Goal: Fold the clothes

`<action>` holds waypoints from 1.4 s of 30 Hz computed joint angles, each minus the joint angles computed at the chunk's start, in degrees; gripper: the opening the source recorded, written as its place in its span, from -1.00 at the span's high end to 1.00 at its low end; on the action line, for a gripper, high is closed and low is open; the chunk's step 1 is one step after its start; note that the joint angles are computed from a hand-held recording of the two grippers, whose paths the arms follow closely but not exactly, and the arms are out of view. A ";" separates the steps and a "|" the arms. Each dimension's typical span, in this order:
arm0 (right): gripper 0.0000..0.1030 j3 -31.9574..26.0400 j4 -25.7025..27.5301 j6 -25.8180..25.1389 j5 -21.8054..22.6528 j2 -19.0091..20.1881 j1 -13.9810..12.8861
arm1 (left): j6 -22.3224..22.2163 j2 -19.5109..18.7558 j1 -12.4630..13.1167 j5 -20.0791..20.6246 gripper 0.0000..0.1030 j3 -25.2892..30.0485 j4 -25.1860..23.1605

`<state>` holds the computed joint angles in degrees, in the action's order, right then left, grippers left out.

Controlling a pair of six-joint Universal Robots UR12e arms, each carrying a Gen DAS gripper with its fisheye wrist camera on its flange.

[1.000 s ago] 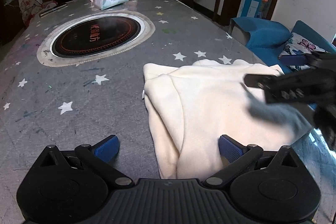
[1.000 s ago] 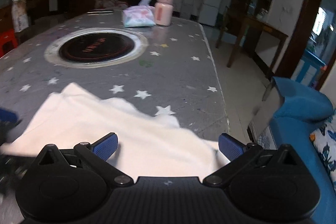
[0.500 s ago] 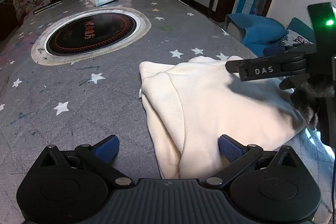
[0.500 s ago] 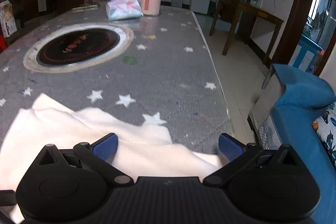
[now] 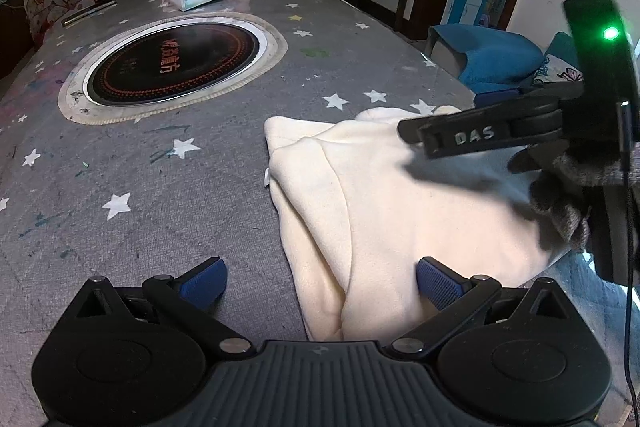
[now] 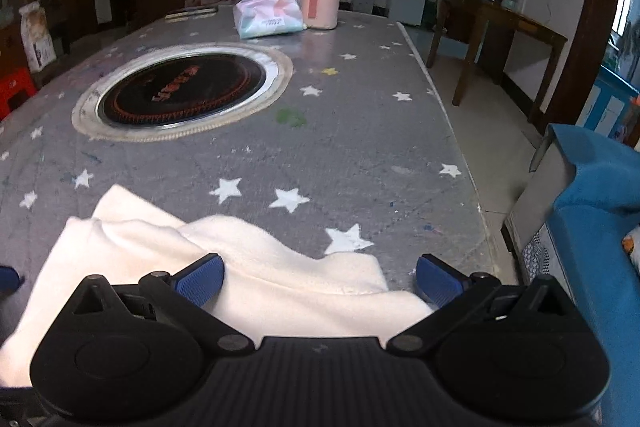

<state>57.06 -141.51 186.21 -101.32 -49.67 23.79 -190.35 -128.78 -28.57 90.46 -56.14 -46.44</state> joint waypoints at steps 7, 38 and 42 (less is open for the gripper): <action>-1.00 2.55 0.19 2.59 -0.47 -2.42 -1.01 | 0.18 -0.16 -0.03 0.53 -1.00 0.68 0.75; -1.00 7.00 -0.69 1.89 -6.36 -6.14 -0.12 | -0.97 -1.81 0.79 6.47 -0.99 4.03 -2.18; -1.00 9.21 -1.60 1.54 -4.01 -7.27 0.24 | -1.35 -1.81 0.83 6.90 -1.00 3.24 -2.70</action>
